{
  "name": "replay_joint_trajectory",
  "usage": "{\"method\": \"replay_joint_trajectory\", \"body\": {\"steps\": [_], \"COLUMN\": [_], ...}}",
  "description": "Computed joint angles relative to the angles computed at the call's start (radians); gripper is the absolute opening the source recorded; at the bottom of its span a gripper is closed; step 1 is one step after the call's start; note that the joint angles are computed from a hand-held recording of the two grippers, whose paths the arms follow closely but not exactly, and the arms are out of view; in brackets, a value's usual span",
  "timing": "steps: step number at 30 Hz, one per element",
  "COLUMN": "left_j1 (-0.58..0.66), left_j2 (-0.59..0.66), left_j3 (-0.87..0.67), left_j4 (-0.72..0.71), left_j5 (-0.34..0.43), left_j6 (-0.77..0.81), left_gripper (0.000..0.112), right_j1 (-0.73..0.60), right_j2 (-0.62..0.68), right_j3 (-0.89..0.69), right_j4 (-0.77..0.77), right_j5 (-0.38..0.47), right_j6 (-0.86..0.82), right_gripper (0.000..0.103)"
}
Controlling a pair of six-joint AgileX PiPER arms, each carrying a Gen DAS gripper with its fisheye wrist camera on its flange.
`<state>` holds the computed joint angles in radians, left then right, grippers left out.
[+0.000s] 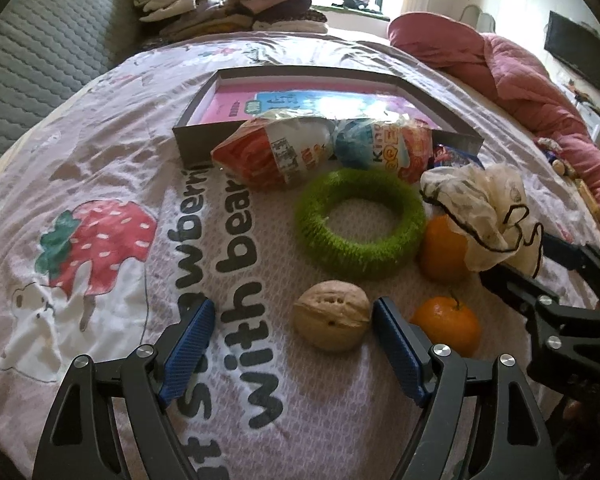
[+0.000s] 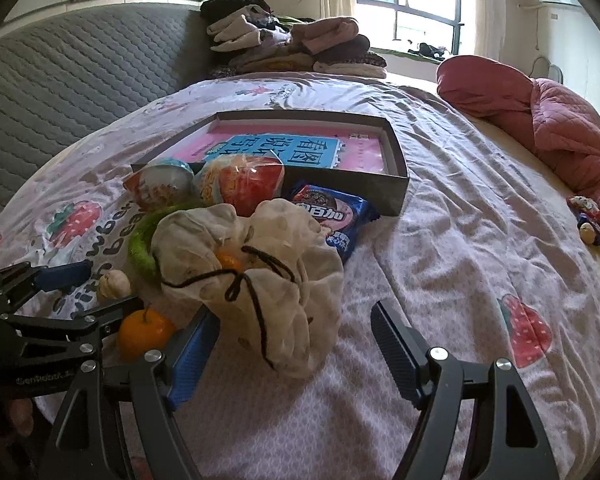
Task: Organize objects
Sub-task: 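Grasp the walnut with the left tool while the right tool grasps the white mesh bag, then carry the walnut into the pink tray and open the left tool while the right tool carries the bag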
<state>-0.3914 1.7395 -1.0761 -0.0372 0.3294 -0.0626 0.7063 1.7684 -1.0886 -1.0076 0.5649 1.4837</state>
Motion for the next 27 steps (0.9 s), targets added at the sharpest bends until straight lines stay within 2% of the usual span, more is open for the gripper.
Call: {"method": "replay_joint_trajectory", "body": {"steps": [4,8,11,12,15,17,22,27], "left_j1": [0.009,0.017,0.039,0.049,0.065,0.07,0.065,0.061], "left_j2": [0.012,0.011,0.008,0.007,0.004,-0.003,-0.019,-0.048], "left_j3": [-0.01,0.0,0.013,0.02,0.032,0.041,0.054,0.076], "left_j4": [-0.066,-0.188,-0.379,-0.458,-0.579,-0.634,-0.652,-0.646], "left_j5": [-0.007,-0.026,-0.037,-0.04,-0.041,-0.047,-0.067,-0.086], "left_j6": [0.063,0.191,0.37,0.447,0.563,0.613,0.637,0.639], "left_gripper": [0.067,0.05,0.037,0.037,0.037,0.037,0.037,0.037], "right_j1": [-0.017,-0.033,-0.033,-0.034,-0.047,-0.051,-0.029,-0.022], "right_j2": [0.007,-0.008,-0.01,-0.013,-0.029,-0.039,-0.066,-0.083], "right_j3": [0.002,0.029,0.034,0.039,0.071,0.086,0.106,0.11], "right_j4": [-0.001,-0.037,-0.046,-0.054,-0.092,-0.119,-0.215,-0.24], "right_j5": [-0.034,-0.09,-0.096,-0.101,-0.15,-0.162,-0.121,-0.11], "right_j6": [0.009,0.057,0.061,0.069,0.116,0.148,0.236,0.251], "right_gripper": [0.071,0.056,0.042,0.037,0.024,0.023,0.023,0.023]}}
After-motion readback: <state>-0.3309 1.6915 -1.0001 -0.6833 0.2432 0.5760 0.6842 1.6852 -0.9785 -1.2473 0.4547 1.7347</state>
